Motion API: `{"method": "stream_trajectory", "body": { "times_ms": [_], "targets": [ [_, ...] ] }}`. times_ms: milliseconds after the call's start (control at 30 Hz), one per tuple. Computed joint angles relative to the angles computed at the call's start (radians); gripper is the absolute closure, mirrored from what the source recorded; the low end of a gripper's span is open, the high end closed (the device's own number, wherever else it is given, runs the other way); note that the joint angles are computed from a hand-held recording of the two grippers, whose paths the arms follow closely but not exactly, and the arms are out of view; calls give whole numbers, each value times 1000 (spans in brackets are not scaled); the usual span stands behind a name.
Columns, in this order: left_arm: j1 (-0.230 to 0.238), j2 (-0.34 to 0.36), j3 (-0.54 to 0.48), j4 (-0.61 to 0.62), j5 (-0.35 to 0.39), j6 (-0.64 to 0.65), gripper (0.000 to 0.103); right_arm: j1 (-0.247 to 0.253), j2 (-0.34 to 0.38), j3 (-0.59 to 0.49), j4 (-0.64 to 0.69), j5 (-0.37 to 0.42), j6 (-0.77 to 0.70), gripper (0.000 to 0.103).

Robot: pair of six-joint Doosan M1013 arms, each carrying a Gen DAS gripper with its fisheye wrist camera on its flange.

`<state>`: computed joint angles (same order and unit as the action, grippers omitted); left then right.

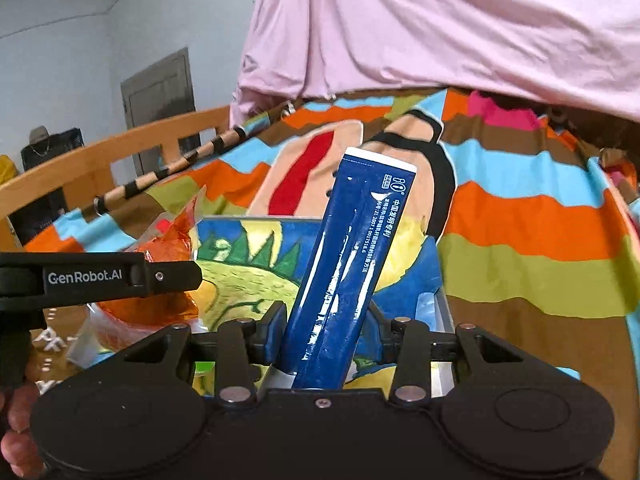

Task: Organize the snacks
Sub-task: 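Carry both held snacks over the metal tray and open both grippers inside it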

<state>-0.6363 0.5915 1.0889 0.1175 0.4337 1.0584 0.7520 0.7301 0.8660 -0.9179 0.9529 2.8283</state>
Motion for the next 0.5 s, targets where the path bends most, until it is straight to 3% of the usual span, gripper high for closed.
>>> {"method": "stream_trajectory", "body": {
  "times_ms": [500],
  "targets": [
    [16,146,-194,-65,215,17,67,-61,93,-103,234,9,-193,60]
  ]
}}
